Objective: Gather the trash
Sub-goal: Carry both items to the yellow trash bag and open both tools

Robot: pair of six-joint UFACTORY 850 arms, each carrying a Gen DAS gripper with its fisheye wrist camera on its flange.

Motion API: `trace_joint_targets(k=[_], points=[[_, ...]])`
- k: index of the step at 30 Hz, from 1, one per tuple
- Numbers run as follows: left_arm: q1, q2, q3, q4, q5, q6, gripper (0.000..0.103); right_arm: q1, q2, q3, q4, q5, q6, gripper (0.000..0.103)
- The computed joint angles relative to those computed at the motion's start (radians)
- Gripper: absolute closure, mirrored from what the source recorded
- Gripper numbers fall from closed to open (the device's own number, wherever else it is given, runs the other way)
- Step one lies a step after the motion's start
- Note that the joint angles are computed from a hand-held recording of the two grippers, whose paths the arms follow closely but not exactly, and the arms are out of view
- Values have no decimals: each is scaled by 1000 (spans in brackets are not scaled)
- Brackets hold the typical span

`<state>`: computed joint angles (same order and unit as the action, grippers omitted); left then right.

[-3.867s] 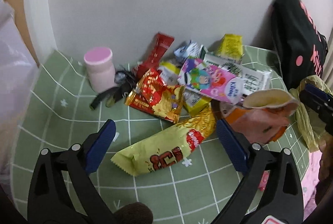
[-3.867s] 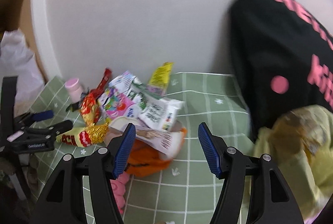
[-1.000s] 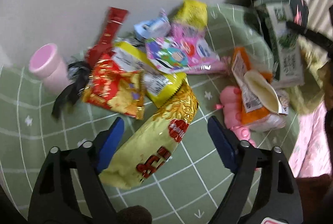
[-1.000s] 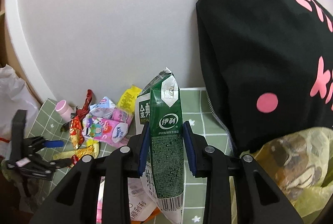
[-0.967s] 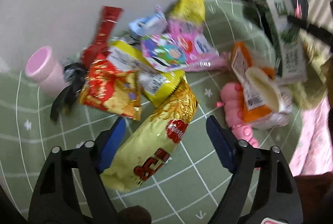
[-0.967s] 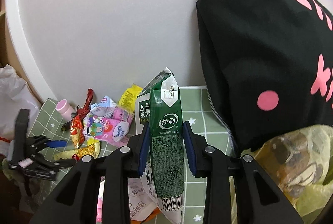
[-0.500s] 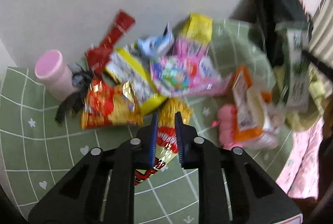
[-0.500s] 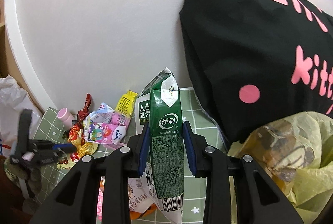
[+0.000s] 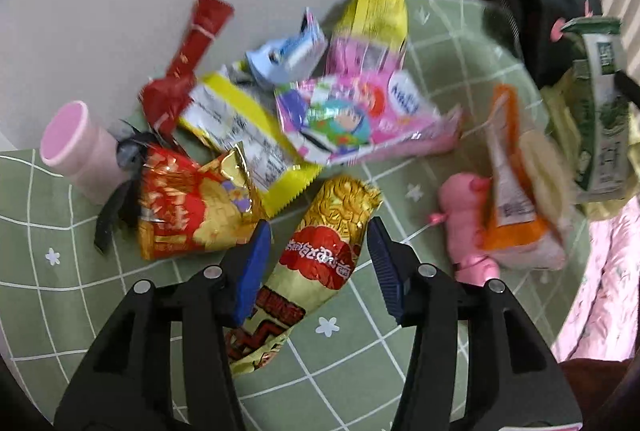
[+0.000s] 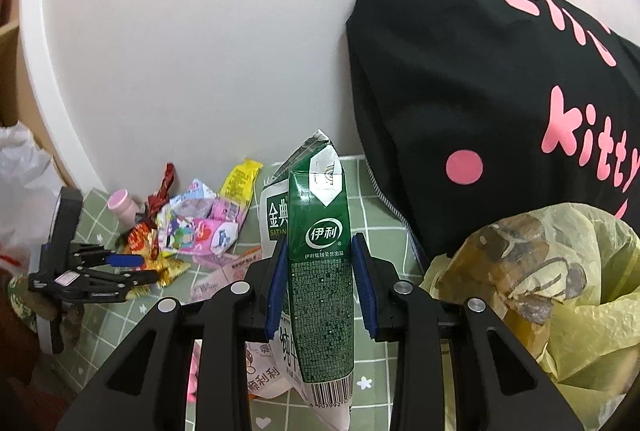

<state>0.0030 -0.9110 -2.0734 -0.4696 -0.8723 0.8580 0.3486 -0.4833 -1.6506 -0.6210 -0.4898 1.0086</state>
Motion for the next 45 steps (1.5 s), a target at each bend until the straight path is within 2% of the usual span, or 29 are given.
trace_joint_targets(k=[1, 3, 6, 11, 15, 18, 25, 29, 34, 41, 42, 45], points=[[-7, -2, 1, 23, 2, -15, 56, 1, -2, 0, 9, 0, -5, 73], [-12, 6, 16, 38, 15, -26, 76, 2, 1, 8, 12, 2, 0, 73], [-1, 31, 30, -39, 5, 13, 81, 2, 15, 22, -24, 13, 47, 73], [42, 82, 35, -320, -49, 128, 82, -2, 48, 39, -134, 27, 177, 73], [45, 165, 108, -518, -8, 268, 82, 2, 78, 44, -233, 12, 259, 73], [16, 194, 110, -572, 13, 292, 82, 0, 106, 52, -295, -9, 306, 73], [-77, 218, 91, -680, -50, 359, 81, -7, 218, 135, -464, -125, 463, 73], [-136, 227, 88, -699, -60, 399, 81, -21, 285, 188, -509, -201, 522, 73], [-218, 208, 52, -700, -109, 409, 81, -34, 388, 281, -558, -307, 590, 73], [-303, 186, 19, -698, -158, 421, 81, -62, 491, 379, -574, -384, 636, 73], [-314, 168, -7, -696, -178, 409, 81, -67, 496, 386, -575, -383, 643, 73], [-322, 69, -146, -722, -306, 319, 81, -86, 514, 409, -590, -369, 668, 73]])
